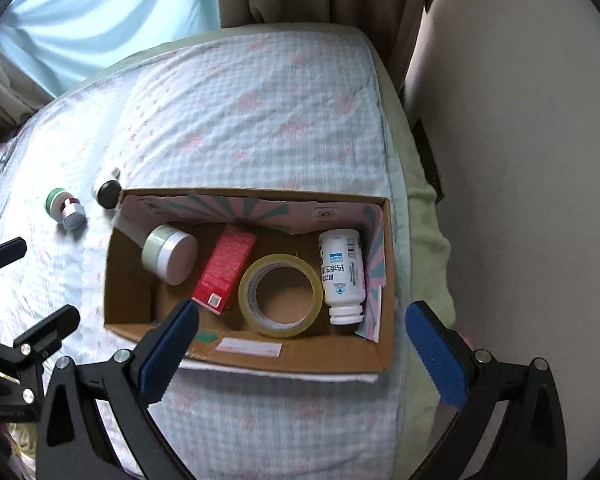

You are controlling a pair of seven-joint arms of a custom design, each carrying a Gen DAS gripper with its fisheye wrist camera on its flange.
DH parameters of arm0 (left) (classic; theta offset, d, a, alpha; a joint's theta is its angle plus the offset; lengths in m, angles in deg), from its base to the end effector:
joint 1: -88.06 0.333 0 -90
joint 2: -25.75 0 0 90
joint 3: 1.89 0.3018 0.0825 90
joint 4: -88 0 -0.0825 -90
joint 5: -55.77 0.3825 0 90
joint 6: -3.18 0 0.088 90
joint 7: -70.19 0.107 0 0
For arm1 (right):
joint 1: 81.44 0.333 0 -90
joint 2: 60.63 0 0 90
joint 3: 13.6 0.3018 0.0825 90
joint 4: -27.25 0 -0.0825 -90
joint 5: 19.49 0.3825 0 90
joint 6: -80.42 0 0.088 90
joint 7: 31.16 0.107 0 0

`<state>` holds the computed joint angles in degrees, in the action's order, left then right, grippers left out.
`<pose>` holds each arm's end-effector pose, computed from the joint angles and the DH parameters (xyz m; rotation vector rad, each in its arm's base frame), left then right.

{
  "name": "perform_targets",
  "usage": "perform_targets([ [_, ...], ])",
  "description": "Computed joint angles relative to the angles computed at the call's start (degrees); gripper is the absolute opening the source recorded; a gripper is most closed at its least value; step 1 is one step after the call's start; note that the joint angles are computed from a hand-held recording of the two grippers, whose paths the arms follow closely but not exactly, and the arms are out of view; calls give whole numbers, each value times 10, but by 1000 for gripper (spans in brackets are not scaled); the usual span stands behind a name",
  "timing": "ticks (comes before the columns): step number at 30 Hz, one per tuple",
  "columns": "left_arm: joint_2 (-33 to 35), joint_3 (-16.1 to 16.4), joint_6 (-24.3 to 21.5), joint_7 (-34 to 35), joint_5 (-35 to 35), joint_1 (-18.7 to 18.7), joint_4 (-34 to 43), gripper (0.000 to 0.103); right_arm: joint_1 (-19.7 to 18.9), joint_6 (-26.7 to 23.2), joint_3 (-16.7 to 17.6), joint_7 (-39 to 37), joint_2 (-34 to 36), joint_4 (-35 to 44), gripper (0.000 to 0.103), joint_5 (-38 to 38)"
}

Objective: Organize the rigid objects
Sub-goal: 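Open both tools to release the items and lift away from the box, then grasp the green-labelled jar with the left tool while the right tool grasps the white-and-black jar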

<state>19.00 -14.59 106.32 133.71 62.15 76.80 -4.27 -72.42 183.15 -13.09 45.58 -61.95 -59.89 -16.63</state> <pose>0.4926 -0.2176 0.6783 -2.0760 2.0090 -0.3496 0.5578 0.0980 0.6701 -2.4055 1.6050 -0.2641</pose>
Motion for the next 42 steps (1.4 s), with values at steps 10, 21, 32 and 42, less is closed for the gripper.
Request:
perform_targets([
  [10, -182, 38, -23, 4, -44, 39, -136, 103, 27, -2, 26, 65, -90, -26, 103, -4],
  [21, -350, 114, -5, 139, -14, 110, -234, 103, 95, -19, 88, 227, -112, -11, 103, -17],
  [32, -331, 217, 7, 311, -53, 191, -249, 103, 190, -11, 132, 433, -3, 83, 103, -97],
  [42, -193, 216, 28, 363, -120, 245, -205, 103, 251, -32, 99, 555, 138, 203, 103, -120],
])
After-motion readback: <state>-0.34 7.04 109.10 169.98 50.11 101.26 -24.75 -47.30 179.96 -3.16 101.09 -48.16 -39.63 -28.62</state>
